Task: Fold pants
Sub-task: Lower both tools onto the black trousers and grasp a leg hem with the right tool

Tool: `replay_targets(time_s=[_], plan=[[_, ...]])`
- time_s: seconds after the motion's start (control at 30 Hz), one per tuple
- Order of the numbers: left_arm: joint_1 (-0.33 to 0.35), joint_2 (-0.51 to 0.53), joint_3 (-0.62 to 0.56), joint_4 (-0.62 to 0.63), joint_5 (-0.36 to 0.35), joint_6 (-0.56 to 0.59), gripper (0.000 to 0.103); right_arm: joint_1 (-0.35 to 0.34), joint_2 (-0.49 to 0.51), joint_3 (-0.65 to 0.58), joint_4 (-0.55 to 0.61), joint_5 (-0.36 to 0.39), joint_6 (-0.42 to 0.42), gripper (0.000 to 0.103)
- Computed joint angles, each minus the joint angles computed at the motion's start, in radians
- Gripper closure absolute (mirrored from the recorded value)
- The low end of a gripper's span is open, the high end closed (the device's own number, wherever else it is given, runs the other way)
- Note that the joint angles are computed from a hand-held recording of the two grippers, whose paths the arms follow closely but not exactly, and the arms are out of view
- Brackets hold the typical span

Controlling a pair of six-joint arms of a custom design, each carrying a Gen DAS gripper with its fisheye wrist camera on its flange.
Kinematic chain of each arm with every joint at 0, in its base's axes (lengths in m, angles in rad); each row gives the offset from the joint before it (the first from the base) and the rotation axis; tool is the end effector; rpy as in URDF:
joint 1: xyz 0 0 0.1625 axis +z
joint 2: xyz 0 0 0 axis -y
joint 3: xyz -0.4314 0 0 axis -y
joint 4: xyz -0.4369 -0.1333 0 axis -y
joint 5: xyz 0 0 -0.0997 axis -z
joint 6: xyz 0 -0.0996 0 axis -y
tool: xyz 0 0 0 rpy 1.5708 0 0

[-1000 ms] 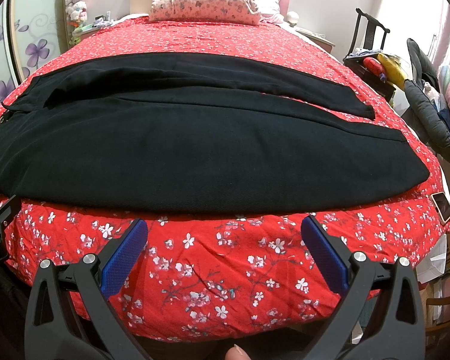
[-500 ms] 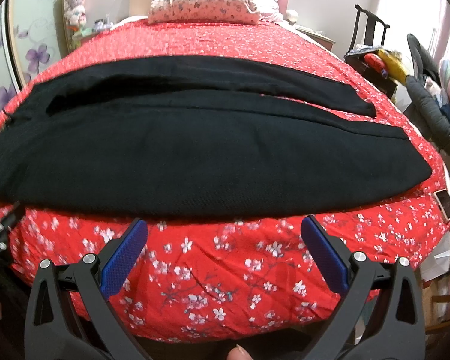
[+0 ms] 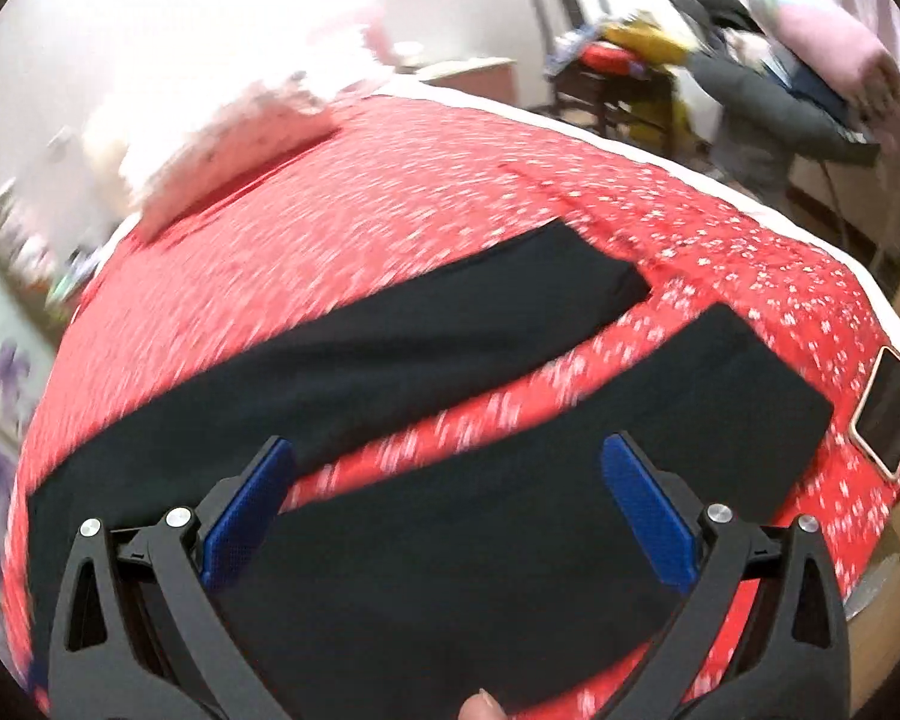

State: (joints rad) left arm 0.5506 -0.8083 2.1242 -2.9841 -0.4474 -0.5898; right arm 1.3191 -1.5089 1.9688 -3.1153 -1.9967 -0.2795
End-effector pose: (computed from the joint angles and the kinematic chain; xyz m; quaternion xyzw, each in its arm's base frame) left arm -0.3192 -0.4578 0.0185 0.1552 0.8314 -0.4120 0.3390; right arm -0.0465 -0.5507 0.4449 -0.0974 -0.8386 0.4392 0.3071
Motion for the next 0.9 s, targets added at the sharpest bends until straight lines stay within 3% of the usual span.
replay_targets(time_s=[0.17,0.23,0.4,0.57,0.8,0.87,0.9], plan=[[0.036,0.072,-0.023,-0.252,-0.006,0.172,0.002,0.011,0.168,-0.238,0.04,-0.091,0.081,0.001],[0.048,0.085,-0.023,-0.304,0.006,0.213,0.002,0.01,0.245,-0.342,0.077,-0.139,0.111,0.006],[0.076,0.107,-0.04,-0.35,0.062,0.278,0.002,-0.006,0.409,-0.568,0.22,-0.21,0.257,0.026],[0.107,0.104,-0.039,-0.386,0.01,0.328,0.002,-0.013,0.55,-0.745,0.286,-0.304,0.368,0.029],[0.138,0.085,-0.044,-0.294,-0.078,0.288,0.002,0.004,0.739,-0.972,0.276,-0.538,0.316,0.029],[0.141,0.085,-0.046,-0.283,-0.084,0.282,0.002,-0.003,0.764,-1.003,0.304,-0.563,0.319,0.029],[0.142,0.085,-0.046,-0.28,-0.088,0.279,0.002,-0.003,0.772,-1.002,0.26,-0.566,0.292,0.03]])
